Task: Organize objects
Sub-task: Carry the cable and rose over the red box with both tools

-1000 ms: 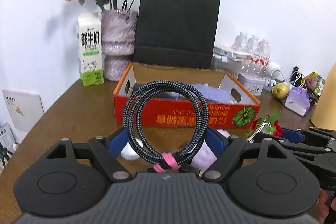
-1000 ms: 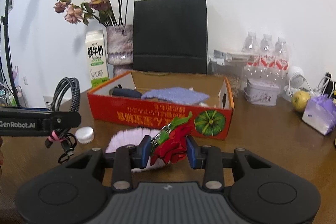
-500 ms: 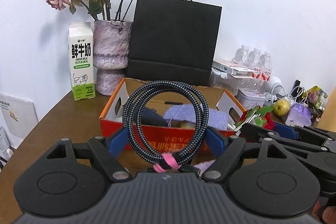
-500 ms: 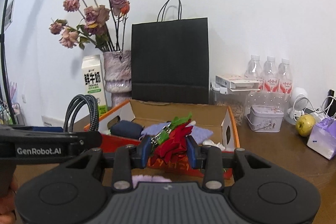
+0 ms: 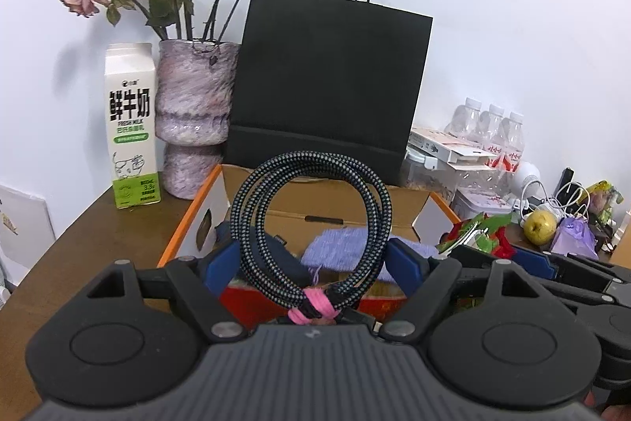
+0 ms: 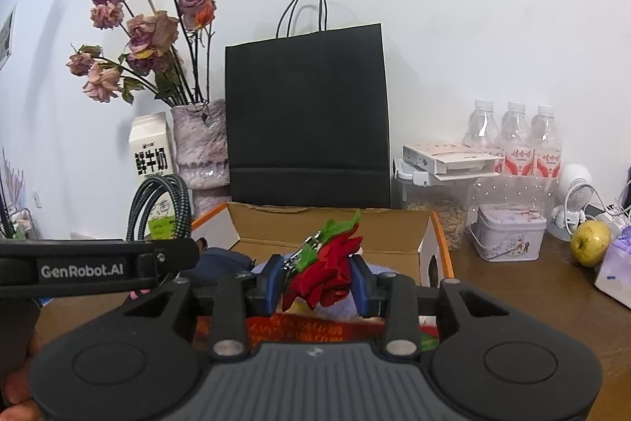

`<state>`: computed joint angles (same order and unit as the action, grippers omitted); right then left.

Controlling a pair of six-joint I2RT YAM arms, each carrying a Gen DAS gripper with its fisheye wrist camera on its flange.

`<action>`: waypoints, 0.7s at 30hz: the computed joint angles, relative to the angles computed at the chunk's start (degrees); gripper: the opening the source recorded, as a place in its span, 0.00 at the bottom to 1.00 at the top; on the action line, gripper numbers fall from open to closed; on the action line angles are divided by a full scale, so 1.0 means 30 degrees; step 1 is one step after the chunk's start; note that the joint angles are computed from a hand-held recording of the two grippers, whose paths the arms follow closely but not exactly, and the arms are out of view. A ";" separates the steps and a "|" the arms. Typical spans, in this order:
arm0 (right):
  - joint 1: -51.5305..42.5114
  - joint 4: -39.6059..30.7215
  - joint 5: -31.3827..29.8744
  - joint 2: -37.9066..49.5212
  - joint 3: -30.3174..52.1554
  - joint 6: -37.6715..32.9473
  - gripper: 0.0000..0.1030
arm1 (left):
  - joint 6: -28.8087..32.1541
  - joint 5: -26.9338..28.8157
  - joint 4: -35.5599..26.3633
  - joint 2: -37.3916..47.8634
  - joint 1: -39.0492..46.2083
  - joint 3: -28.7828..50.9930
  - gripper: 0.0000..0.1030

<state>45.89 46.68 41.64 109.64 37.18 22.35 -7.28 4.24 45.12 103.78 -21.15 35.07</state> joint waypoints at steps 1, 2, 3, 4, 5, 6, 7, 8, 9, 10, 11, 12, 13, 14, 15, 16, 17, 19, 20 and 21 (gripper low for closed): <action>-0.0185 0.0111 -0.0156 0.0094 0.0109 -0.0170 0.33 | 0.0003 0.0053 -0.0073 0.0246 -0.0002 0.0316 0.79; -0.0349 0.0179 -0.0300 0.0186 0.0227 -0.0297 0.33 | -0.0010 0.0088 -0.0196 0.0474 -0.0017 0.0618 0.79; -0.0534 0.0233 -0.0478 0.0295 0.0356 -0.0413 0.33 | -0.0041 0.0126 -0.0384 0.0710 -0.0010 0.0977 0.79; -0.0740 0.0254 -0.0697 0.0403 0.0505 -0.0510 0.33 | -0.0066 0.0120 -0.0558 0.0959 -0.0027 0.1341 0.78; -0.0913 0.0259 -0.0896 0.0496 0.0641 -0.0577 0.33 | -0.0076 0.0085 -0.0653 0.1196 -0.0047 0.1644 0.78; -0.1104 0.0202 -0.1066 0.0620 0.0844 -0.0659 0.33 | -0.0073 0.0074 -0.0755 0.1398 -0.0053 0.1938 0.78; -0.1259 0.0202 -0.1182 0.0707 0.0981 -0.0776 0.33 | -0.0087 0.0112 -0.0859 0.1605 -0.0028 0.2243 0.78; -0.1423 0.0243 -0.1341 0.0788 0.1095 -0.0872 0.33 | -0.0107 0.0151 -0.0963 0.1795 0.0008 0.2537 0.78; -0.1620 0.0265 -0.1536 0.0884 0.1250 -0.0990 0.33 | -0.0098 0.0145 -0.1047 0.1962 0.0022 0.2816 0.78; -0.1757 0.0276 -0.1645 0.0991 0.1399 -0.1103 0.33 | -0.0060 0.0121 -0.1083 0.2137 0.0021 0.3076 0.78; -0.1903 0.0272 -0.1744 0.1118 0.1576 -0.1235 0.33 | -0.0038 0.0123 -0.1150 0.2329 0.0031 0.3366 0.78; -0.2050 0.0274 -0.1868 0.1222 0.1709 -0.1326 0.33 | -0.0037 0.0127 -0.1249 0.2518 0.0039 0.3672 0.78; -0.2184 0.0273 -0.1986 0.1334 0.1845 -0.1401 0.33 | -0.0030 0.0123 -0.1356 0.2724 0.0035 0.4005 0.78; -0.2336 0.0258 -0.2106 0.1453 0.1997 -0.1491 0.33 | -0.0024 0.0143 -0.1470 0.2903 0.0035 0.4327 0.78; -0.2511 0.0261 -0.2283 0.1574 0.2160 -0.1594 0.33 | -0.0021 0.0142 -0.1569 0.3092 0.0018 0.4647 0.78; -0.2627 0.0289 -0.2395 0.1672 0.2276 -0.1666 0.33 | -0.0004 0.0139 -0.1642 0.3283 -0.0006 0.4948 0.78; -0.2730 0.0314 -0.2481 0.1791 0.2420 -0.1759 0.33 | 0.0023 0.0183 -0.1710 0.3460 -0.0010 0.5223 0.78; -0.2987 0.0312 -0.2720 0.2062 0.2782 -0.1930 0.33 | 0.0121 0.0157 -0.1875 0.3807 -0.0053 0.5750 0.78; -0.3103 0.0305 -0.2837 0.2181 0.2943 -0.1990 0.33 | 0.0142 0.0092 -0.1896 0.3964 -0.0076 0.5952 0.78; -0.3248 0.0280 -0.2962 0.2328 0.3144 -0.2062 0.33 | 0.0140 0.0065 -0.1902 0.4118 -0.0076 0.6159 0.78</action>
<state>36.14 47.52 32.75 116.63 46.62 16.17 -6.86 4.44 39.41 116.13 -21.38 53.55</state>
